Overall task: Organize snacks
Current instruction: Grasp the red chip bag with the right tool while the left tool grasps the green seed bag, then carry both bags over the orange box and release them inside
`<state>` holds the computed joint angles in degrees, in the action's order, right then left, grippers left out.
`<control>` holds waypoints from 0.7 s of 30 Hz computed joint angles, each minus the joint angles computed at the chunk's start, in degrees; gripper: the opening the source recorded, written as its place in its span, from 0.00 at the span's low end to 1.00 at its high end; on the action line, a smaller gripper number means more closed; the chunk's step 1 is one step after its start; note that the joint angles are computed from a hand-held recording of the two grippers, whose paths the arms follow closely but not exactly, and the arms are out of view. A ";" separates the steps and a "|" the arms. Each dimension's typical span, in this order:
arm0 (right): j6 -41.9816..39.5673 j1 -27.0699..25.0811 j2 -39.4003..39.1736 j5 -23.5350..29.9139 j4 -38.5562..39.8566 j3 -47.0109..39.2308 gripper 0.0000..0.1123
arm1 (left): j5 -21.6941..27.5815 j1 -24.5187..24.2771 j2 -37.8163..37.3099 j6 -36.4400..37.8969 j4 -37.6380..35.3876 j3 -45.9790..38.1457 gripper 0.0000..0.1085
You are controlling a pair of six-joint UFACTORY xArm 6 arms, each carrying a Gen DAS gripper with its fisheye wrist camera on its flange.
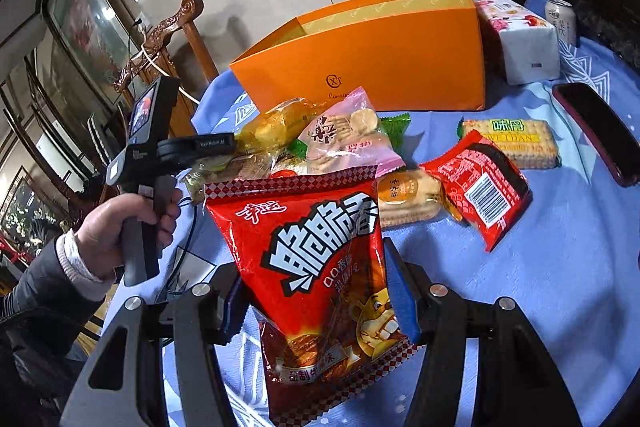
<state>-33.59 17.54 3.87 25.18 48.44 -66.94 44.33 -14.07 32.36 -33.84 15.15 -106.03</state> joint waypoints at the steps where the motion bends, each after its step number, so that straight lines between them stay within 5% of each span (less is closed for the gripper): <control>1: 0.23 0.09 -0.03 -0.08 -0.12 0.03 0.53 | -1.13 0.10 -0.64 0.57 -0.60 1.17 0.61; 13: -0.49 1.19 -2.29 -3.73 -0.06 1.35 0.53 | -12.86 -0.60 -14.47 -0.80 1.82 19.58 0.59; 21: -1.95 1.42 -2.32 -4.00 1.36 -1.55 0.53 | -17.27 -1.43 -20.80 1.02 3.41 22.57 0.59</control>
<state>-35.55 18.97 1.55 21.18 49.80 -68.49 27.06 -15.50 11.57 -32.82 18.56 -83.46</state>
